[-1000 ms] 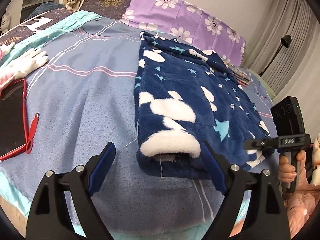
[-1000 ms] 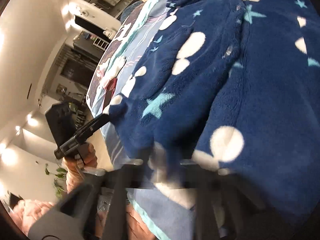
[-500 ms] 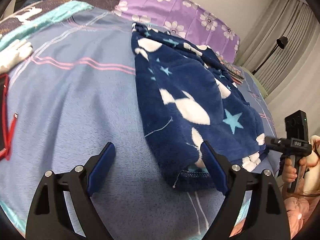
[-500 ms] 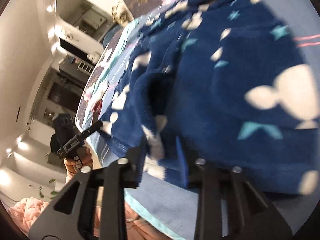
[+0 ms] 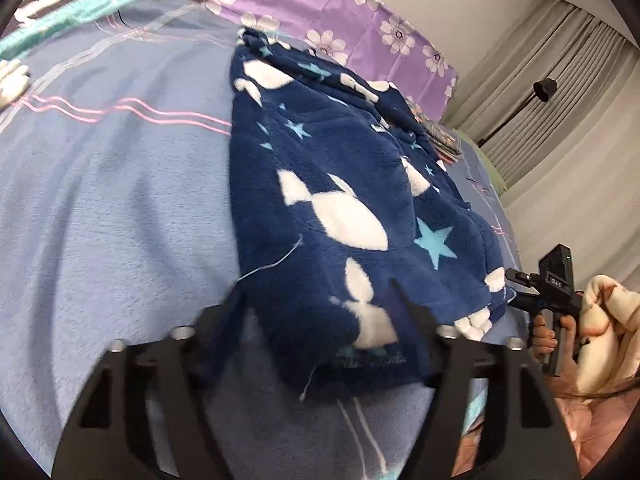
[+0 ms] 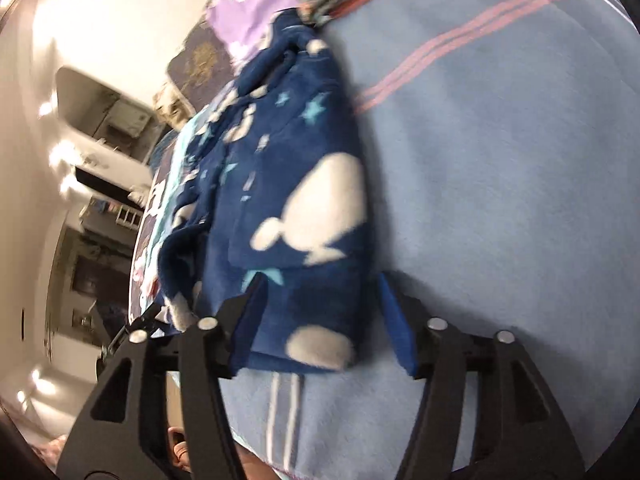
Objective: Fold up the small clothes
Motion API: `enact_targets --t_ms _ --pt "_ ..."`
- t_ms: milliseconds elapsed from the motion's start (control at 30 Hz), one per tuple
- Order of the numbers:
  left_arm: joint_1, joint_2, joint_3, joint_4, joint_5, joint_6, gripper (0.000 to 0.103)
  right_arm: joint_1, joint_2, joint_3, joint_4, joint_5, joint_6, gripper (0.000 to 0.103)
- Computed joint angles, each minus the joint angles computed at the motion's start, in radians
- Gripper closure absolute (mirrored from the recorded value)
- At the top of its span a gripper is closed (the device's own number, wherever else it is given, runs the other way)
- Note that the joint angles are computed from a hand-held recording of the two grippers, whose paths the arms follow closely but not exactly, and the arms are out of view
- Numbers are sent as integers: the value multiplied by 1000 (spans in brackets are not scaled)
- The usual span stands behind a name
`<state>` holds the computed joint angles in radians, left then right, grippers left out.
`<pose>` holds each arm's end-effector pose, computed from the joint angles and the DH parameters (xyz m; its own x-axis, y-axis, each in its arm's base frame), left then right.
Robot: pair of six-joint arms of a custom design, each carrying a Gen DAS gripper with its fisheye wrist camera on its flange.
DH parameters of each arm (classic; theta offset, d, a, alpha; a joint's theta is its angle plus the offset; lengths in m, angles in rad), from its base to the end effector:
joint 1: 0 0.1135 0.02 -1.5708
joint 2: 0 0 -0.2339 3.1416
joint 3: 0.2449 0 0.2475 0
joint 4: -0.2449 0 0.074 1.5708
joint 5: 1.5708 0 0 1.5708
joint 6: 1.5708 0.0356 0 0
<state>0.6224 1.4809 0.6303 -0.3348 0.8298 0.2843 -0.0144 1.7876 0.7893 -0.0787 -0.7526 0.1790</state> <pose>0.2098 0.1182 0.1147 -0.7698 -0.3193 -0.5526 0.0498 0.8332 -0.5508 0.2985 0.0200 0.0846 -0.9222 0.1433 -0.3592 -0.1517 0.7205 0.6767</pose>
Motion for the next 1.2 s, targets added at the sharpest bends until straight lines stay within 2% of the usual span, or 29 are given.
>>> enact_targets --t_ms 67,100,133,167,200,300,400,500,600,667,733,767,800,833,867,933,1000,1033,1067,1100,1133,1200 --pt "-37 6 -4 68 -21 -47 27 24 53 66 -35 -18 -35 40" --pt "-60 11 -9 111 -44 -78 31 46 73 85 -20 0 -38 40" --pt "-79 21 -7 140 -59 -97 68 53 62 97 -35 8 -44 41" --pt "-86 65 26 113 -44 -95 91 60 64 111 -38 21 -41 55" --pt "-75 73 30 109 -29 -107 92 67 85 136 -48 12 -26 84" --pt "-38 -33 -21 129 14 -119 94 38 48 102 -1 -56 9 90" --pt "42 -176 -35 51 121 -95 94 -4 -135 -5 52 -167 -5 91" --pt "106 -297 -19 -54 192 -60 94 -30 -332 -88 46 -199 -26 93" --pt "163 -431 2 -195 268 -1 94 -88 -527 -138 -58 -249 -60 93" --pt "237 -543 28 -393 337 138 94 -138 -633 -163 -162 -290 -113 93" --pt "325 -581 75 -644 374 360 94 -197 -759 -186 -331 -320 -222 93" --pt "380 -591 106 -811 378 521 93 -225 -803 -184 -434 -324 -305 93" --pt "400 -602 111 -872 368 584 93 -241 -844 -182 -526 -305 -383 92" --pt "416 -609 111 -910 350 630 92 -225 -875 -183 -587 -235 -438 92" --pt "408 -630 97 -889 320 611 90 -193 -878 -183 -613 -148 -466 89" --pt "318 -668 31 -733 216 465 86 -79 -820 -191 -582 77 -430 82" --pt "203 -681 -28 -555 70 273 70 -36 -750 -202 -498 199 -342 56" --pt "161 -699 -60 -474 -14 192 62 -51 -739 -213 -435 228 -290 54" --pt "153 -731 -88 -414 -73 143 42 -84 -735 -218 -393 218 -259 54" --pt "159 -754 -103 -381 -95 124 37 -107 -738 -216 -382 197 -244 53" --pt "174 -762 -102 -359 -97 120 37 -138 -716 -203 -341 167 -206 53" --pt "200 -741 -66 -317 -86 96 36 -137 -671 -164 -282 186 -158 51"
